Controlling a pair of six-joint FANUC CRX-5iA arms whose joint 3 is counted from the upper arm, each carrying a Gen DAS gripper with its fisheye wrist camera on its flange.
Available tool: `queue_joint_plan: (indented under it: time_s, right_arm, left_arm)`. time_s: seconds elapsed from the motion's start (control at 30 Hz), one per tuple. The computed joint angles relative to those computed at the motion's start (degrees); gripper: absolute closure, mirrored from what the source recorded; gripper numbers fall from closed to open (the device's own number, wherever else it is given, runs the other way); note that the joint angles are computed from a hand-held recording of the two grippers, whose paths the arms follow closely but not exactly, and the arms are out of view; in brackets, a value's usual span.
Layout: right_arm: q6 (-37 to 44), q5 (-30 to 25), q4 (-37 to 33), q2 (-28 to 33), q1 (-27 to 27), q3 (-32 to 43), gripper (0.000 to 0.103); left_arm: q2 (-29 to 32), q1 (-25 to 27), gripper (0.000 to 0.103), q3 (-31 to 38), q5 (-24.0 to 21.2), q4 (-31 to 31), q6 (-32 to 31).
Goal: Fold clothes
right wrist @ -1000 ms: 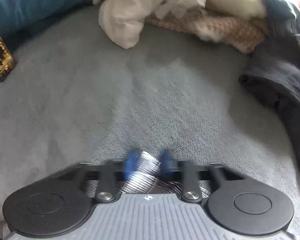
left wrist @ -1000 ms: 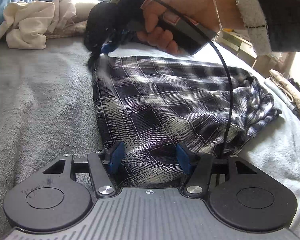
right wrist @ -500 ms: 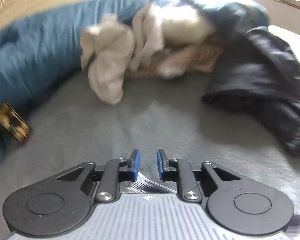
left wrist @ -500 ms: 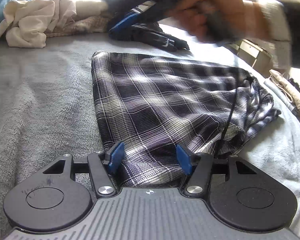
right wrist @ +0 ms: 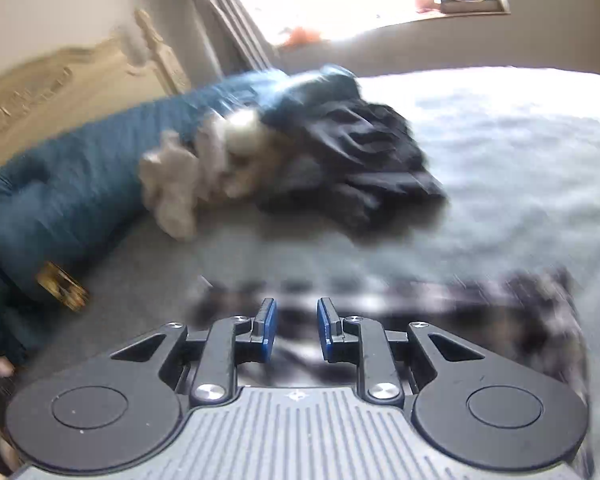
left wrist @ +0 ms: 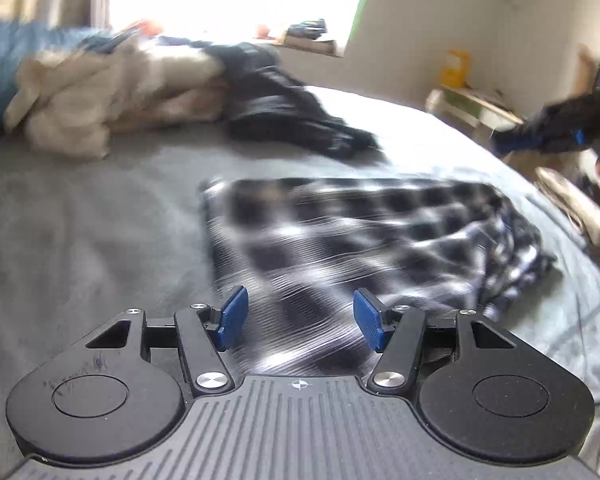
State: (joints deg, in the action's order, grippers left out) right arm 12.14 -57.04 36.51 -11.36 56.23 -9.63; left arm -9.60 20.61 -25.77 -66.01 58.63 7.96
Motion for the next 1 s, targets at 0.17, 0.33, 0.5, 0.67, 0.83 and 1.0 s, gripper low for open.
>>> queue_joint_plan:
  time_s: [0.17,0.33,0.5,0.67,0.83,1.0]
  right_arm:
    - [-3.4,-6.9,3.1,-0.5,3.2,-5.8,0.08]
    - [-5.5,-9.4,6.0,-1.2,3.4,-11.4,0.08]
    - [-7.0,-11.1,4.5,-1.7,3.5,-14.3,0.081]
    - [-12.4,-10.2,9.6,-3.8,5.2,-15.5,0.08]
    - [-16.0,-8.7,13.3,-4.3,6.5,-15.6,0.08]
    - [-13.5,-9.0,12.1,-0.8,6.8,-11.0,0.08]
  left_arm:
    - [-1.2,-6.9,0.044,-1.2,1.7,-1.2,-8.7]
    - [-1.5,-10.1,0.045,-0.6,2.0,-10.0,-7.7]
    - [-3.4,-9.9,0.045,-2.3,3.7,-13.1,-5.6]
    - [-3.8,-9.1,0.045,-0.8,1.6,-11.6,-4.1]
    - [-3.4,-8.4,0.044,0.6,-1.6,-10.1,-4.2]
    - [-1.5,-7.4,0.044,2.2,-5.5,-9.5,-1.0]
